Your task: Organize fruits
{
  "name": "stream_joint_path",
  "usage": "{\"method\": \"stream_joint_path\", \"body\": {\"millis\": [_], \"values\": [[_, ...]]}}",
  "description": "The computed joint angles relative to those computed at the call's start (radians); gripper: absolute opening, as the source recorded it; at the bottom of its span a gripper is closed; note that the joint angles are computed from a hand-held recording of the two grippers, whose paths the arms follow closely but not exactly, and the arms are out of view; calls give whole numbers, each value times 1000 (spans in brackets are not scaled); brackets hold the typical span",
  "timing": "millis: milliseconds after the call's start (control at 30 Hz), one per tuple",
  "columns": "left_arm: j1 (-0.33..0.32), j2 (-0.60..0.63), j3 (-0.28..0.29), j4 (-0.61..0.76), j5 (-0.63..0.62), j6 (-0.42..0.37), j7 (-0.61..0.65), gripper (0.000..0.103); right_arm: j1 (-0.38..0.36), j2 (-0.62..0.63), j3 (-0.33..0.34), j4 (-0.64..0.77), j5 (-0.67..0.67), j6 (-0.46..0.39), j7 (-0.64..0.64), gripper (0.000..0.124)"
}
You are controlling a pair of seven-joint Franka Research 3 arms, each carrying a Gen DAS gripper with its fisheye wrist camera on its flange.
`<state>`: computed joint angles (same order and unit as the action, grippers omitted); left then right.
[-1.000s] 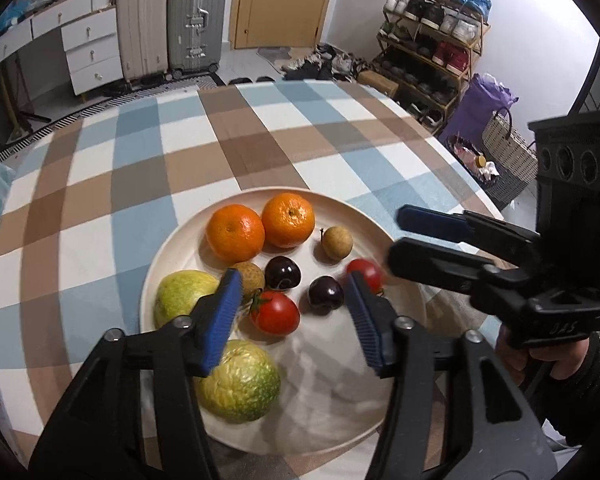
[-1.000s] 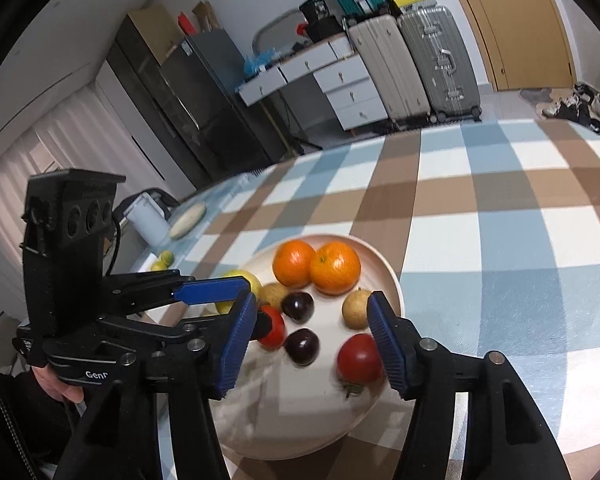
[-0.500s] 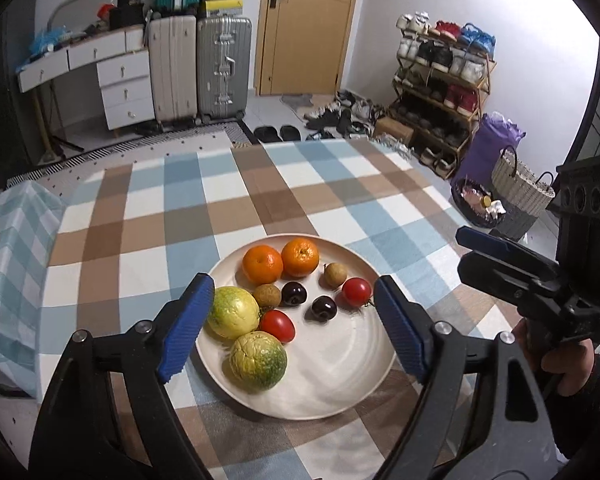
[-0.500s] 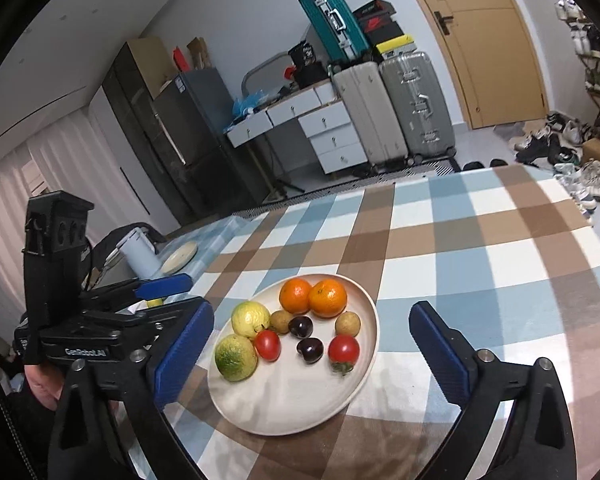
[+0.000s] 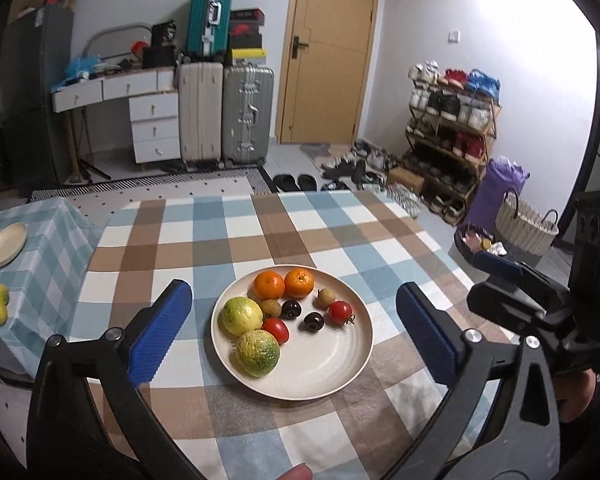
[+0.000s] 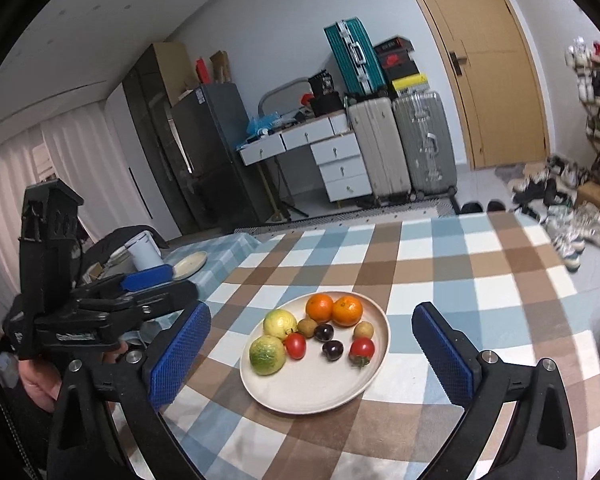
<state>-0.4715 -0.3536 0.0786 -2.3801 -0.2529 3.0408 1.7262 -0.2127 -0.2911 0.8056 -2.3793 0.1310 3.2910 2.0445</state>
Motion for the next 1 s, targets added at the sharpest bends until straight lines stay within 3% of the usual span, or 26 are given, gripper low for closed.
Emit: {"method": "stream_joint_path", "body": {"millis": [133, 233, 267, 533, 733, 1000], "values": [[110, -73, -100, -86, 85, 81, -106, 102, -50, -87, 56, -26, -13, -21, 35, 103], [310, -134, -268, -163, 204, 183, -246, 102, -95, -165, 104, -52, -20, -8, 70, 103], [348, -148, -306, -175, 189, 197, -247, 102, -110, -189, 119, -60, -19, -4, 78, 103], [412, -253, -339, -301, 259, 307, -368, 102, -160, -342, 188, -114, 9, 13, 154, 103], [409, -270, -310, -365, 325, 364, -437, 102, -189, -438, 237, -170, 35, 70, 178, 103], [546, -251, -413, -420, 376, 495, -509, 102, -254, -580, 321, -218, 72, 99, 216, 103]]}}
